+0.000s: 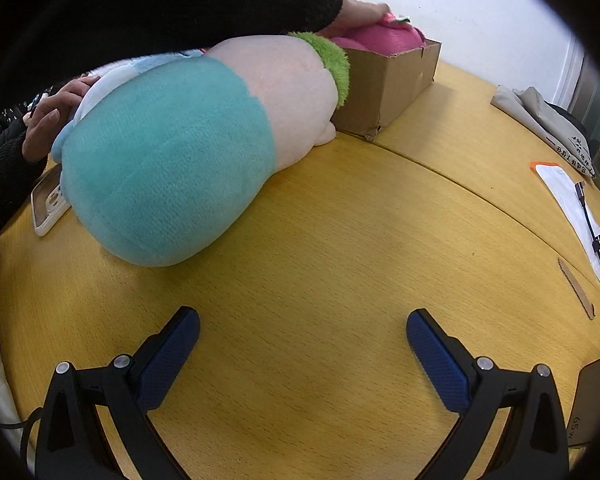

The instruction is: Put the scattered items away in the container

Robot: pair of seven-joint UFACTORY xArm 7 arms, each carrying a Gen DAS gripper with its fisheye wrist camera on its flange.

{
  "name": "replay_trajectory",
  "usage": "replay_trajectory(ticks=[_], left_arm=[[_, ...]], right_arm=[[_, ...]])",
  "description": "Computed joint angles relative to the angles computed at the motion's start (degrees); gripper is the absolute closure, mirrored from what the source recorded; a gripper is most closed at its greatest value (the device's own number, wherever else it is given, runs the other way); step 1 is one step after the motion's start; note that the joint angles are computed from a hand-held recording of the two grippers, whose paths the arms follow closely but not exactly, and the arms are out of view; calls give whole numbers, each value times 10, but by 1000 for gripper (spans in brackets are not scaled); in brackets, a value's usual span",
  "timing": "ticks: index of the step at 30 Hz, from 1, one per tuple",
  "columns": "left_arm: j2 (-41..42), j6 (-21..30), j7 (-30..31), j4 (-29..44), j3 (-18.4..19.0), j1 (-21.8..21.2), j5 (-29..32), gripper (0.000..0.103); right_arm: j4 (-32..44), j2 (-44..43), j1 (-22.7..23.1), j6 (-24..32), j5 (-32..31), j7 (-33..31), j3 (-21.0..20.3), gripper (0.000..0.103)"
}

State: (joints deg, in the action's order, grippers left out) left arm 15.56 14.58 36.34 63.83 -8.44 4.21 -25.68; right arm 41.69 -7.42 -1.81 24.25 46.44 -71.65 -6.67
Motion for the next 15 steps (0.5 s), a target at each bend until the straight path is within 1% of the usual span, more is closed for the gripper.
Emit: replay_trajectory(ticks=[15], left_arm=[[0, -1, -2, 0, 0, 0, 2, 0]], right_arm=[[0, -1, 0, 0, -2, 3, 0, 0]])
